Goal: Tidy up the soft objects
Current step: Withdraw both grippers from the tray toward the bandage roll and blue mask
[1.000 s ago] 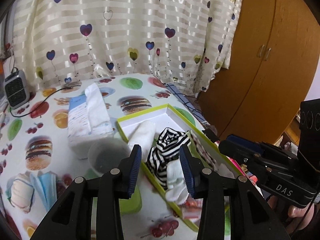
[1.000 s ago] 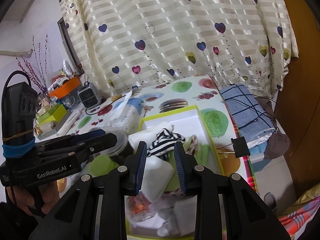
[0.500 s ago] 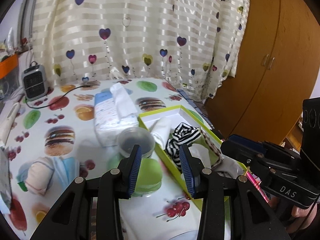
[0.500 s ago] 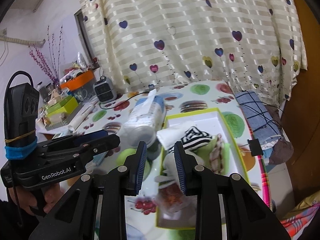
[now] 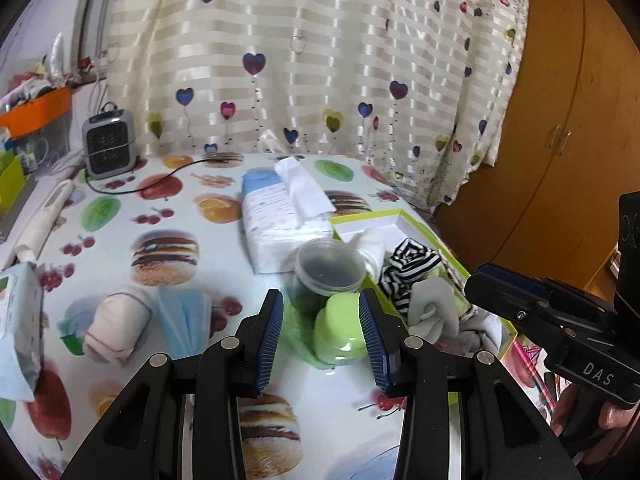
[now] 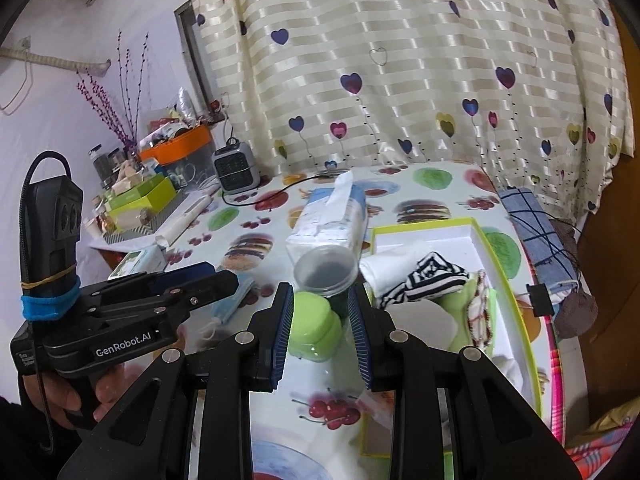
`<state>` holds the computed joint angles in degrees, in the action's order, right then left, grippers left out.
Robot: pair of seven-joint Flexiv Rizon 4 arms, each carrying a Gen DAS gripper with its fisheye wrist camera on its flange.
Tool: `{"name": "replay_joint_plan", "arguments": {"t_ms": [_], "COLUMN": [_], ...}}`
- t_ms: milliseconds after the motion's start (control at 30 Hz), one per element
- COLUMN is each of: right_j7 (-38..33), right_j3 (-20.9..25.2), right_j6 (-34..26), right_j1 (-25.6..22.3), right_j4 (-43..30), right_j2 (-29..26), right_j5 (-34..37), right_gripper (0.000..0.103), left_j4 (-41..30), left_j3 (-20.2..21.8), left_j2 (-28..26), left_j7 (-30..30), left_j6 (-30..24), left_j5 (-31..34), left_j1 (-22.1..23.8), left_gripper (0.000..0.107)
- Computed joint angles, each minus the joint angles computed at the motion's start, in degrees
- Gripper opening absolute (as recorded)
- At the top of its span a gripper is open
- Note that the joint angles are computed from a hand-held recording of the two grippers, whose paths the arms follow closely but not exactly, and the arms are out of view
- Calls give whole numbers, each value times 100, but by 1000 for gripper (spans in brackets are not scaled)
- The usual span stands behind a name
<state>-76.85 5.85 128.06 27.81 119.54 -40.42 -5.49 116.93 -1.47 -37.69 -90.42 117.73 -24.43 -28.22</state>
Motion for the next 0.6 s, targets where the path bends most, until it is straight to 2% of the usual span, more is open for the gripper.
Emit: {"name": "replay_joint_plan", "arguments": {"t_ms": [300,600], "right_j7": [-112,-130], "right_j3": [41,161], "right_j6": [-208,-461], "right_j1": [159,213], "right_j4": [-71,-194], "right_j2": [-13,-136], "right_j5": [-111,-415], "right_gripper": [30,30], "left_j4": [383,829], "left_j3": [-51,-112], "left_j2": [76,151], "left_j7": [-258,-613], "left_j6": [215,388], "left_j5": [52,188], "left_j1": [199,522], "left_gripper": [38,43]}}
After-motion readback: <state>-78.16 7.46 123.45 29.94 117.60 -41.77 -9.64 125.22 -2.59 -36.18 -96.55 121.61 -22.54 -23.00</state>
